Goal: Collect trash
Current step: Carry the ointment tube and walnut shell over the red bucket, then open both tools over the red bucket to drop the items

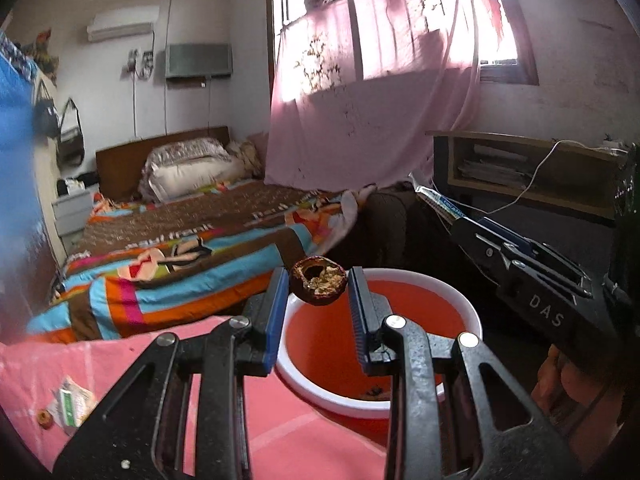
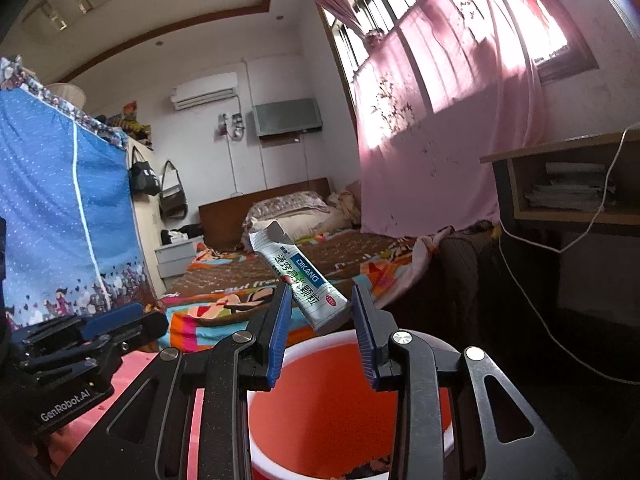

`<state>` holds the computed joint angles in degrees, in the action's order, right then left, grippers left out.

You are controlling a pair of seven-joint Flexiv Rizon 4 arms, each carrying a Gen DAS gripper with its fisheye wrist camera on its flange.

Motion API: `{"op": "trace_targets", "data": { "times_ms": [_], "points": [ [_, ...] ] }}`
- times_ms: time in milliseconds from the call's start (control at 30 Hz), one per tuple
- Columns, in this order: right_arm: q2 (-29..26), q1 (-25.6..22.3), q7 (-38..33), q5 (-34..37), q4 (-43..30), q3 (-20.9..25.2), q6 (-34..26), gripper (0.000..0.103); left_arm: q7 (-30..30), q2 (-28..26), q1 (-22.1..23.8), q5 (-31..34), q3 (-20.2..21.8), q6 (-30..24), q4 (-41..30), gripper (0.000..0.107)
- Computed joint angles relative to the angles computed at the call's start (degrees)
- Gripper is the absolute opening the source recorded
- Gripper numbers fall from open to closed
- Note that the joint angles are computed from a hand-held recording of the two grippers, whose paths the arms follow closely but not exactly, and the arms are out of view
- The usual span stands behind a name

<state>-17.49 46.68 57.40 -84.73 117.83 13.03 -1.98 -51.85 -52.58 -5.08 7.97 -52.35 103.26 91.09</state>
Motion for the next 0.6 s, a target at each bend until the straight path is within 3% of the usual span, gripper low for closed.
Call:
{"op": "trace_targets", "data": {
  "times_ms": [267,467,600],
  "points": [
    [0.8,-1.2,1.1,2.1,0.6,0.3,2.5,0.03,0.2,0.3,-1.4,-4.7,0.6,-5.3,-1.6,0.036],
    [1.4,-2.5,1.6,4.3,0.9,0.4,5.9,0.031,1.4,0.9,-2.4,-10.8,1.2,-8.9,-2.0,0.051],
    [1.7,-2.8,2.3,4.9,1.2,0.4,6.9,0.042,1.6,1.0,-2.4,-13.0,1.3,-9.0,-1.7,0.055]
  ]
}}
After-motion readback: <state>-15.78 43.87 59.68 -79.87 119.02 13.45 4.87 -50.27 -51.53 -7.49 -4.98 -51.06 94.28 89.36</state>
